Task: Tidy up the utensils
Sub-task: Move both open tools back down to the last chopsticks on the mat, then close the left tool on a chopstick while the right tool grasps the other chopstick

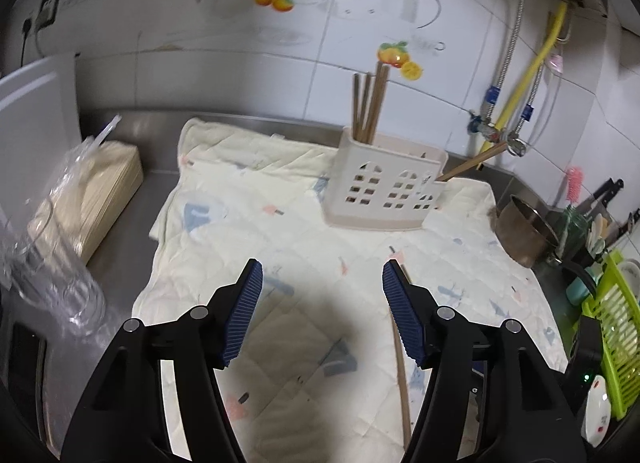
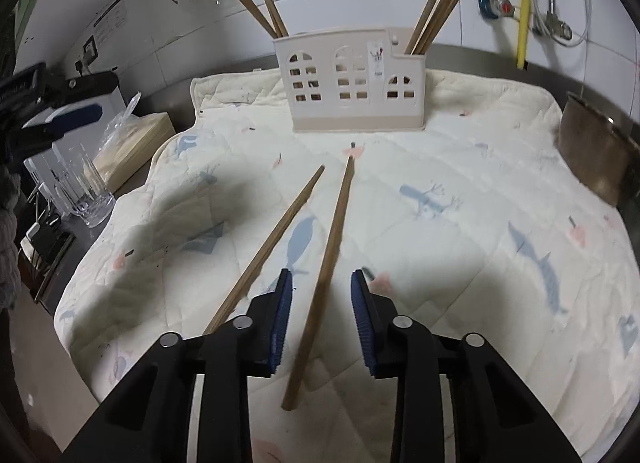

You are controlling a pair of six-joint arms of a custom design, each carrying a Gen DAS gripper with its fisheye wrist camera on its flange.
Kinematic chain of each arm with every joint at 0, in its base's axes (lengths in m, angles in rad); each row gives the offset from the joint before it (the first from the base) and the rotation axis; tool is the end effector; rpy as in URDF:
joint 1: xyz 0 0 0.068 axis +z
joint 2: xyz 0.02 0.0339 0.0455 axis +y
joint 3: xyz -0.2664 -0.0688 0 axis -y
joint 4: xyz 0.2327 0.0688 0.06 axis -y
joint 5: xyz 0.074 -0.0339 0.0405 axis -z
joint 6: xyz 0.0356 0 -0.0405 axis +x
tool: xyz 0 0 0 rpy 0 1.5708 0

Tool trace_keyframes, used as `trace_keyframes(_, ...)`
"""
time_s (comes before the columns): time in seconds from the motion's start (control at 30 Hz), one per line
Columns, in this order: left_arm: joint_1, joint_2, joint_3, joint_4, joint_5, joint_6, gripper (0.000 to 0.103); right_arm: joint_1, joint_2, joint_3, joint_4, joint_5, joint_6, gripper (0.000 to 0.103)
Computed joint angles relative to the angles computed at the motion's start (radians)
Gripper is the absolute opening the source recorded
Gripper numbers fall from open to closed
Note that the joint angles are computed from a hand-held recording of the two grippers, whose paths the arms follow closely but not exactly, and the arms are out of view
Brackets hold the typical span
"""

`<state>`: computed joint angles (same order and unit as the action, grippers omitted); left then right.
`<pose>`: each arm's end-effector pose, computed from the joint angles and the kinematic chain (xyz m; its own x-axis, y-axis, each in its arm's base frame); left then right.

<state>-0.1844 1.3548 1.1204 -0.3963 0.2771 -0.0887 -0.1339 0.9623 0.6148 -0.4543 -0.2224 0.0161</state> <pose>0.2839 -0.0629 0.3142 -0.6123 0.0275 -0.7901 0.3407 0.9111 -0.2322 0.1820 -0.0166 0.2311 -0.7124 0.1118 -0.6928 -0.0103 0.9854 0.1697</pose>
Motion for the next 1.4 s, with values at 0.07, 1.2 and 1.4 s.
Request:
trace_keyframes(0.07, 0.011, -0.007, -0.023, 0.007, -0.004, -0.001, 0.063, 0.021, 0.003, -0.01, 0.008, 0.011, 0.018, 0.025)
trace_keyframes(1.2, -0.126, -0.04, -0.261, 0.044, 0.0, 0.01, 0.061, -0.017, -0.082, -0.041, 0.004, 0.022, 0.066, 0.007)
trace_keyframes(1.4, -0.217, -0.021, -0.296, 0.063, 0.008, -0.027, 0.053, -0.098, -0.127, 0.015, -0.033, -0.03, 0.017, 0.007)
